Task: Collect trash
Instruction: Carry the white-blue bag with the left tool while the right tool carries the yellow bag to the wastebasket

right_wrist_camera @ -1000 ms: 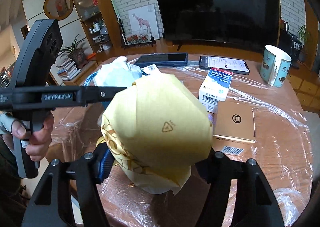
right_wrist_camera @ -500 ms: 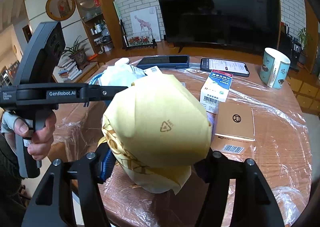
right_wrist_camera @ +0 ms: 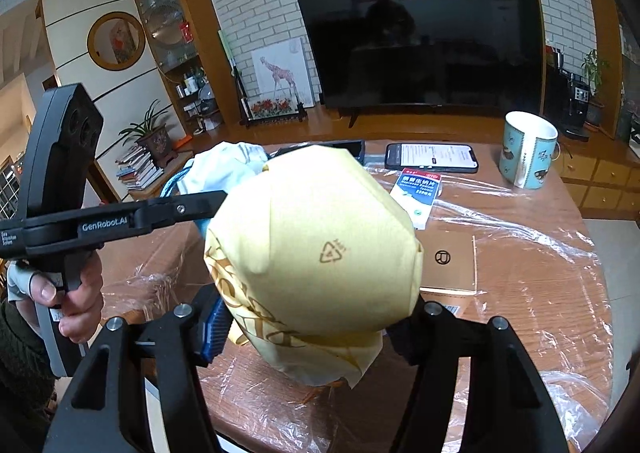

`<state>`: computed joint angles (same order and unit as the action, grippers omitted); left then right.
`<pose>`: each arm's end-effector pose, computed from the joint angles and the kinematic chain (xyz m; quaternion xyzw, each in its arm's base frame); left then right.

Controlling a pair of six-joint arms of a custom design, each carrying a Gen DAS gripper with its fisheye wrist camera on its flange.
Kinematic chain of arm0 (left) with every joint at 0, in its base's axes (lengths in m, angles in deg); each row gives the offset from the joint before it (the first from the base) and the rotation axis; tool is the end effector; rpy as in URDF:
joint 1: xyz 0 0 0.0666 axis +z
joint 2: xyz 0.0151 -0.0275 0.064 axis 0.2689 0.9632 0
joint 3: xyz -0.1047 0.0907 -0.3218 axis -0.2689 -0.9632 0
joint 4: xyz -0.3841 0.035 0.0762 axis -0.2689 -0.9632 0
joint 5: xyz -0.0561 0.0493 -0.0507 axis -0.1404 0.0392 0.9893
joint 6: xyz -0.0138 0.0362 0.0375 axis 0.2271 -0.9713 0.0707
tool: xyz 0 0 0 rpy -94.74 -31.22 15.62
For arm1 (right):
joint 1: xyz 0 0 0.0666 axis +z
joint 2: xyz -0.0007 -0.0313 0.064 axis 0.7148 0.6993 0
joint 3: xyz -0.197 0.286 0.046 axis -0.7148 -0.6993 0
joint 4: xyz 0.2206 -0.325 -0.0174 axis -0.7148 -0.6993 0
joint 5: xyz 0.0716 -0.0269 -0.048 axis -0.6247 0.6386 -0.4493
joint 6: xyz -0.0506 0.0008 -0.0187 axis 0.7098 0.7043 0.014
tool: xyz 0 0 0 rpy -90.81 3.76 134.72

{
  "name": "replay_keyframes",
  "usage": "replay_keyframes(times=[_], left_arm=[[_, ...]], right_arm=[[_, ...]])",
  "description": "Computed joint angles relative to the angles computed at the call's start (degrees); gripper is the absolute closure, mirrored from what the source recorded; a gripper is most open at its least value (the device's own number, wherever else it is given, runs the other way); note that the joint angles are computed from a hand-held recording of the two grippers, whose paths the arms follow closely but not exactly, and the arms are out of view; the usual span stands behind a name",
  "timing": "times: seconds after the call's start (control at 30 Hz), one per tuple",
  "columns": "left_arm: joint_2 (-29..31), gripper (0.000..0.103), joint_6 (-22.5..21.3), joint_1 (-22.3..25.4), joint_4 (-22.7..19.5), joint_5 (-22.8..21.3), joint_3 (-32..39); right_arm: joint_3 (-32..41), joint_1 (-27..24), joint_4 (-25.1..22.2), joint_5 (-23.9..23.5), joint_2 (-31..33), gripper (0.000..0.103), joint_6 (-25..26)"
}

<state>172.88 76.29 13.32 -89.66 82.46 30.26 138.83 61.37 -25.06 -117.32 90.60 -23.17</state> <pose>0.5302 -0.0346 0.5609 0.0099 0.9069 -0.2124 0.3637 0.4021 0.1304 0.6810 -0.2205 0.8575 0.2758 0.3742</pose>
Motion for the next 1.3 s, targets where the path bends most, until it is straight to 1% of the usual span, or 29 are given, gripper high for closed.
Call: replay_keyframes(times=[0.17,0.27,0.33,0.4,0.6,0.83,0.97,1.3], left_arm=[[-2.6,0.089,0.1,-0.2,1.5,-2.4,-2.4],[-4.4,0.089,0.3,-0.6,2.5,-5.2,-3.8],[-5.8,0.089,-0.2,-1.4,2.8,-8.4,-4.9],[-6.7,0.089,-1.1,-2.1,2.6,-10.9,-5.5],[-9.5,0.089,-1.9,-4.1,2.2,-15.3,-7.9],[-13.9,0.089,-2.6,-6.2,1.9,-18.5,-11.9],[-15.5,0.089,-2.3,-7.4,1.3,-20.8,-13.2],[-19.4,0.089,-1.2,-11.9,-0.1,-29.4,-16.9]], right_arm=[[0.2,-0.9,0.5,-0.1,-1.1,0.041,0.0],[0.4,-1.5,0.4,0.0,-1.5,0.041,0.2],[0.3,-1.8,0.1,0.2,-2.0,0.041,0.4],[0.5,-2.1,-0.4,-0.1,-2.3,0.041,0.8],[-1.0,-3.1,-1.4,-0.5,-4.3,0.041,2.2],[-3.8,-4.5,-3.0,-2.1,-7.5,0.041,4.1],[-5.6,-5.1,-3.8,-2.7,-9.1,0.041,5.0],[-9.3,-5.5,-5.7,-4.6,-13.0,0.041,7.5]])
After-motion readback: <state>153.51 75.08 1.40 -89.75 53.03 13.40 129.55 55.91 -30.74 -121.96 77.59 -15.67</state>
